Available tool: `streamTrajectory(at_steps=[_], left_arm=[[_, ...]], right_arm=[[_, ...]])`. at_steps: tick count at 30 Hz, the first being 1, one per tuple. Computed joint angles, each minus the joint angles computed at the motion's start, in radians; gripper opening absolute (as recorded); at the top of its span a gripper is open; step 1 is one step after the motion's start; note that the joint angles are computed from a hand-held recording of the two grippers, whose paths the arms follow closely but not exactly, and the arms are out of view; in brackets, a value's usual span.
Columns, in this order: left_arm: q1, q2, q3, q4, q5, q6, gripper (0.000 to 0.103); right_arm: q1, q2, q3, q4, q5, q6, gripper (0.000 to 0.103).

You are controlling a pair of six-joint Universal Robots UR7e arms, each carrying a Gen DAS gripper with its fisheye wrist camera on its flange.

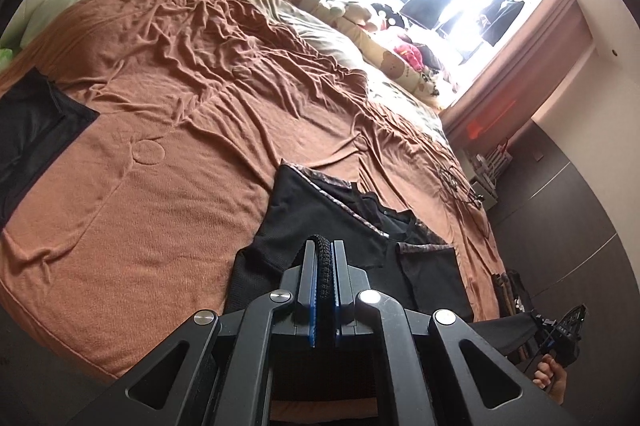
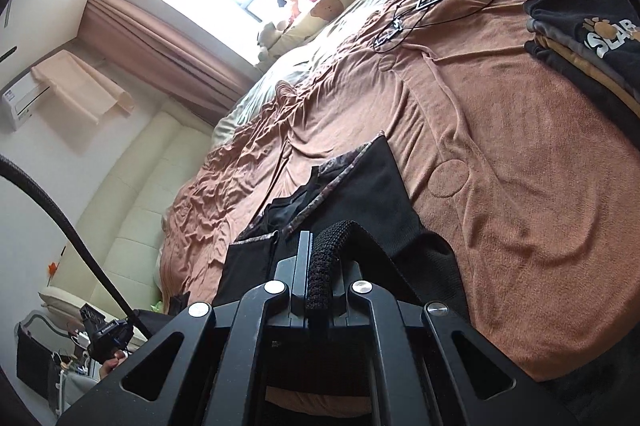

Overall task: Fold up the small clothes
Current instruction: 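Lift the hem with both grippers and fold it over toward the collar, then open both grippers to release the folded hem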

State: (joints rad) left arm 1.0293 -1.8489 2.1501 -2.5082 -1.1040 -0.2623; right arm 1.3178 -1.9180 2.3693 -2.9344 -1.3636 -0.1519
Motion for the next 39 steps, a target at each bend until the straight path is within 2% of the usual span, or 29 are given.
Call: streamTrajectory(at_steps=[6, 14, 20, 26, 30, 33, 34, 35, 36, 37, 38, 39], left_arm=[[0.063, 0.137, -0.089, -0.013, -0.018, -0.004, 0.006], [0.154, 0.316, -0.218, -0.006, -0.044, -0.035, 0.006], [0.196, 0.440, -0.303, 0.007, -0.014, -0.052, 0.006], [0.222, 0.513, -0.360, 0.007, 0.024, -0.085, 0.006], [0.242, 0.564, -0.411, 0.027, 0.035, -0.122, 0.006], [0.244, 0.597, -0.451, 0.079, 0.070, -0.154, 0.007], [0.242, 0.600, -0.457, 0.095, 0.077, -0.152, 0.008], [0.239, 0.600, -0.458, 0.104, 0.082, -0.145, 0.016], [0.236, 0.596, -0.457, 0.108, 0.082, -0.137, 0.023], [0.231, 0.588, -0.451, 0.106, 0.082, -0.119, 0.045], [0.225, 0.580, -0.442, 0.094, 0.087, -0.095, 0.063], [0.216, 0.569, -0.427, 0.075, 0.100, -0.061, 0.069]], right_arm=[[0.021, 0.133, -0.099, -0.017, -0.017, 0.097, 0.002], [0.036, 0.271, -0.224, -0.002, -0.079, 0.150, 0.002], [0.053, 0.381, -0.300, -0.005, -0.139, 0.189, 0.002], [0.082, 0.467, -0.371, 0.005, -0.207, 0.226, 0.002], [0.084, 0.506, -0.403, -0.020, -0.216, 0.285, 0.003], [0.096, 0.539, -0.428, -0.020, -0.265, 0.348, 0.004], [0.106, 0.549, -0.443, 0.004, -0.296, 0.355, 0.005], [0.116, 0.554, -0.455, 0.027, -0.326, 0.355, 0.006], [0.123, 0.554, -0.458, 0.036, -0.338, 0.345, 0.011], [0.127, 0.550, -0.454, 0.031, -0.335, 0.321, 0.020], [0.136, 0.545, -0.453, 0.028, -0.346, 0.296, 0.042], [0.147, 0.539, -0.449, 0.019, -0.368, 0.267, 0.072]])
